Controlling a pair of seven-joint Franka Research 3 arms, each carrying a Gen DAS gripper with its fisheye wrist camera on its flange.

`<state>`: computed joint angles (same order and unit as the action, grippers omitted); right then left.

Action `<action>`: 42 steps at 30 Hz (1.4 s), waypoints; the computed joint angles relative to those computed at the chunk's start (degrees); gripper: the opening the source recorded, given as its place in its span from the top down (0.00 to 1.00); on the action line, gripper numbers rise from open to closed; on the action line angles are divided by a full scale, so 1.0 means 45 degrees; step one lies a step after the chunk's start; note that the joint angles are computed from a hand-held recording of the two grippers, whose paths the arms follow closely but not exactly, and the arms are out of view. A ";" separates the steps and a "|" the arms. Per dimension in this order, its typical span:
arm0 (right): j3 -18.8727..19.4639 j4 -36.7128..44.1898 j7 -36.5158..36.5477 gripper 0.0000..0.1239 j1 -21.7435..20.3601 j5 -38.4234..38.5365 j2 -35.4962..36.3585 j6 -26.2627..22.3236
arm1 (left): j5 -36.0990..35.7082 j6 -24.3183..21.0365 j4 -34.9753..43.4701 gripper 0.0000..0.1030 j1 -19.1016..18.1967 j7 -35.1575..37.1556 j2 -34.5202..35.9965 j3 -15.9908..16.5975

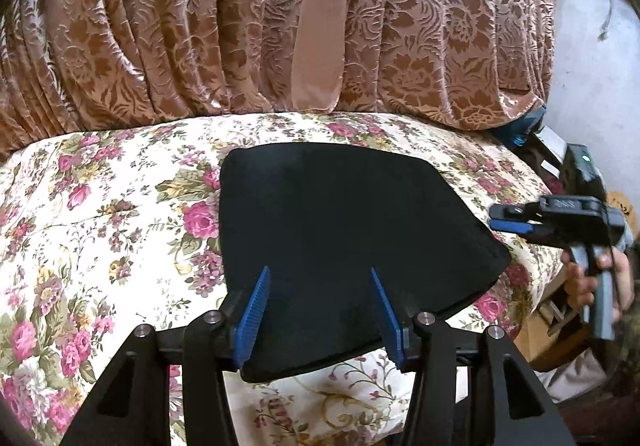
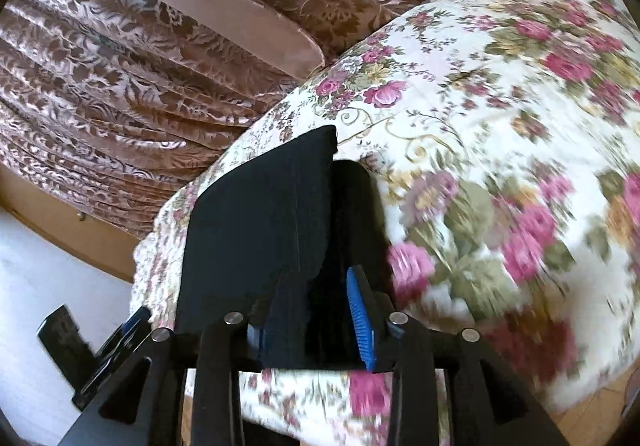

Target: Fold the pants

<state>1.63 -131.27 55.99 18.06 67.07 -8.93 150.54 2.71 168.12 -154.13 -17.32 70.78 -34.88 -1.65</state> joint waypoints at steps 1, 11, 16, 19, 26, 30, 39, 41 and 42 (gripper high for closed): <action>0.0081 0.0374 0.0418 0.73 -0.0008 -0.0338 0.0387 0.0074 | 0.0033 -0.0020 0.0023 0.50 0.0118 -0.0074 0.0031 -0.0072; 0.0662 0.1990 0.1580 0.73 -0.0017 -0.1977 0.2150 0.0587 | 0.0286 -0.0278 0.0396 0.50 0.0656 -0.0212 0.0615 -0.0191; 0.0774 0.2158 0.1574 0.74 -0.0102 -0.2050 0.2298 0.0776 | -0.1133 -0.0190 0.0681 0.46 -0.0695 0.1062 0.0969 0.1509; 0.0744 0.2230 0.1556 0.74 -0.0188 -0.1775 0.2286 0.0894 | -0.3181 -0.0226 0.1272 0.40 -0.2394 0.2834 0.1495 0.3721; 0.0770 0.2673 0.1500 0.73 -0.0399 -0.1506 0.2698 0.0490 | -0.7663 -0.1064 0.3129 0.29 -0.5231 0.6726 0.2733 0.7466; 0.0822 0.2818 0.1516 0.73 -0.0478 -0.1341 0.2882 0.0443 | -1.0056 -0.1773 0.4101 0.28 -0.6069 0.8508 0.3512 0.8633; 0.0944 0.3328 0.1383 0.73 -0.0611 -0.1603 0.3312 0.0107 | -1.5422 -0.5451 0.6483 0.30 -0.6161 1.1015 0.6492 1.0257; 0.0969 0.3357 0.1210 0.73 -0.0647 -0.1512 0.3330 0.0023 | -1.6049 -0.6320 0.6923 0.31 -0.5806 1.1061 0.7175 1.0241; 0.0972 0.3366 0.1209 0.72 -0.0647 -0.1558 0.3344 0.0011 | -1.6349 -0.6770 0.7143 0.31 -0.5604 1.1194 0.7513 1.0199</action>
<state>6.01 -116.12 61.43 15.15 60.05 6.12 150.60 -70.86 137.65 -121.99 -42.53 121.15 -1.07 44.24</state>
